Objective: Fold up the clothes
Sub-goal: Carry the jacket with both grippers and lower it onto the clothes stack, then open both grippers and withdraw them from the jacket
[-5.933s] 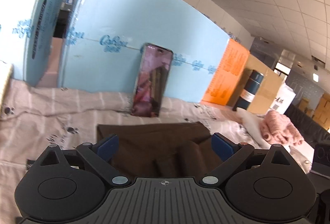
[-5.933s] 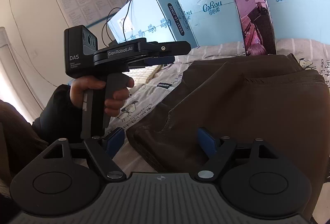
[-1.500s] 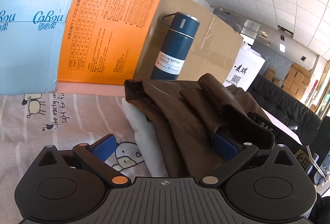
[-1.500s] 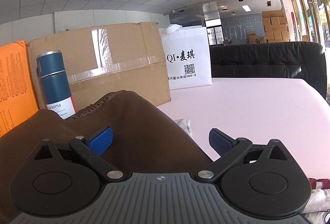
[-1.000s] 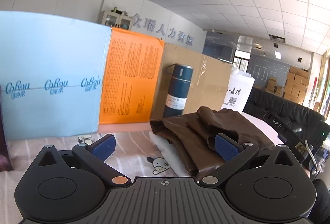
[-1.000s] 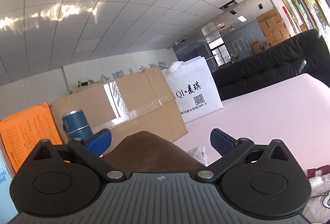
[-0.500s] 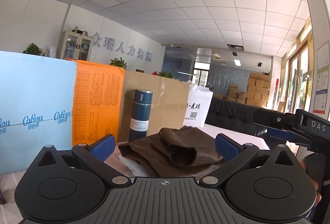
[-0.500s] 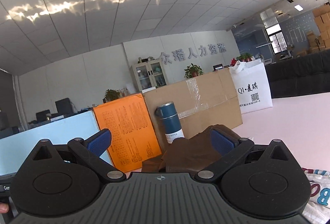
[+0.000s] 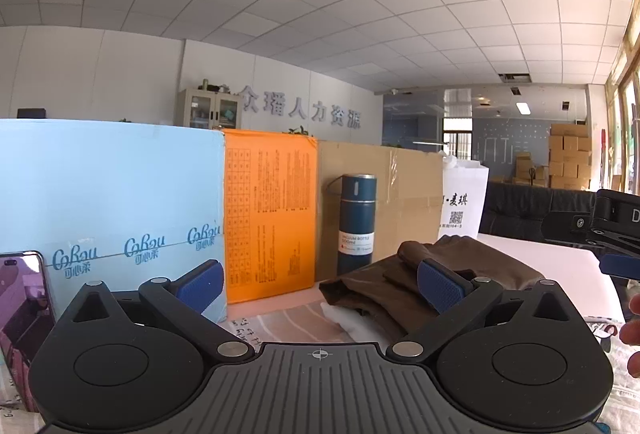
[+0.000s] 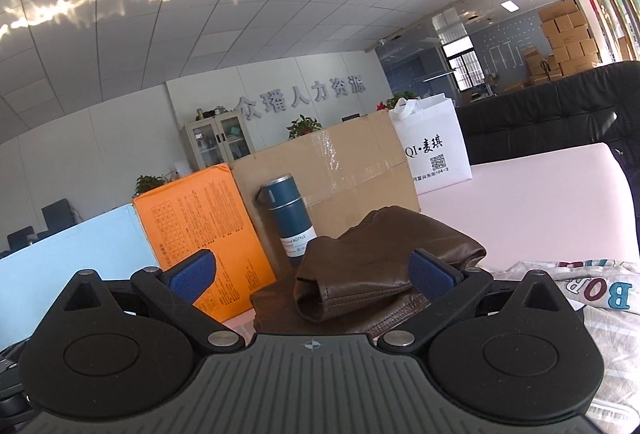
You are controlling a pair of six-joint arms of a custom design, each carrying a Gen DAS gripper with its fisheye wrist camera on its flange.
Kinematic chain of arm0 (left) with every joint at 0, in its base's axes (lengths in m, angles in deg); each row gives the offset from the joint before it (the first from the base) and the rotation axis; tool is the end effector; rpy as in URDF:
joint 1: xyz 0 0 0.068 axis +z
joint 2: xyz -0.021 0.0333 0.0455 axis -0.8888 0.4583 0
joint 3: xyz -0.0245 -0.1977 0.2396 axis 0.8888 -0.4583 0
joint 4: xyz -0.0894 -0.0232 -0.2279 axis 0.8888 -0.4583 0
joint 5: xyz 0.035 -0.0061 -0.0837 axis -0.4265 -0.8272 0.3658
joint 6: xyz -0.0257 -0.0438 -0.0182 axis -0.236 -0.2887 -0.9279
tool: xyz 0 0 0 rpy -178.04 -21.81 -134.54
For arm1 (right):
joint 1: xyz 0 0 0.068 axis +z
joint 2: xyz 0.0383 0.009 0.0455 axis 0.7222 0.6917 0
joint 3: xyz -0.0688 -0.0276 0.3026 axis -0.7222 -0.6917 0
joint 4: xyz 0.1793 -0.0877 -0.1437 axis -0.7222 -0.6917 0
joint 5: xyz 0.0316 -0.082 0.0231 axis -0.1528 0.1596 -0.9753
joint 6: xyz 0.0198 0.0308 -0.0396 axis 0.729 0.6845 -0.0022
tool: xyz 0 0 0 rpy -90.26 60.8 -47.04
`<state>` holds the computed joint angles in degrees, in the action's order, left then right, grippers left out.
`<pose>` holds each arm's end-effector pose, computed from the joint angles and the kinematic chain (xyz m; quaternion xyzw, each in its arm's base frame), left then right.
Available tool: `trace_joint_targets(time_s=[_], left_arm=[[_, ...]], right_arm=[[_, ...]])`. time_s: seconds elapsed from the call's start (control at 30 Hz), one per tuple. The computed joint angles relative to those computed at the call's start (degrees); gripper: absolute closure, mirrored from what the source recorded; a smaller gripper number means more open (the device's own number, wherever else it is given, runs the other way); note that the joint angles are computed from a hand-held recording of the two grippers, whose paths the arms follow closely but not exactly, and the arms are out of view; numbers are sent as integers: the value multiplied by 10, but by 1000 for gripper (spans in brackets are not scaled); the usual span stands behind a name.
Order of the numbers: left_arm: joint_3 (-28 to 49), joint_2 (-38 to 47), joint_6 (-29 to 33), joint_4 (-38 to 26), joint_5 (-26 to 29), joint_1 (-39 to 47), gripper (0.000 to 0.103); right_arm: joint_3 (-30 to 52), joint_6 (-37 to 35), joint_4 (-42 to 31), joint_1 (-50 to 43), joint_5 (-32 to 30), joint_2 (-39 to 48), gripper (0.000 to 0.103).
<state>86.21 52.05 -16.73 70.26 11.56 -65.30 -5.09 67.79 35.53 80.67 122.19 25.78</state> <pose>0.2790 -0.0169 0.1717 0.0534 0.7470 -0.0653 0.6595 0.2720 0.1631 0.1638 0.1300 0.7365 0.1313 0.6507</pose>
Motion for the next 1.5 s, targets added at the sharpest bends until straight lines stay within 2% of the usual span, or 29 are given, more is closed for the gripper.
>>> trace_joint_targets(time_s=[0.17,0.27,0.47,0.67,0.8,0.93,1.03,1.5], left_arm=[[18,9,11,-44,11,-1,0],[29,9,6,-76,13,0,0],[14,-11,-11,-75,31,6,0],[2,-29,-13,-78,15,-1,0],[-4,-36,-29,-73,15,2,0],[-3,-34,-29,-74,7,2,0],[2,-29,-29,-81,-23,-7,0],[14,-20,-44,-98,-20,7,0]], right_arm=[[5,19,-31,-7,33,13,0],[19,7,-66,0,72,21,0],[71,17,-212,19,171,18,0],[65,58,-258,11,123,1,0],[72,54,-283,13,104,-3,0],[89,49,-295,23,128,7,0],[102,48,-309,24,128,16,0],[117,48,-309,19,114,35,0]])
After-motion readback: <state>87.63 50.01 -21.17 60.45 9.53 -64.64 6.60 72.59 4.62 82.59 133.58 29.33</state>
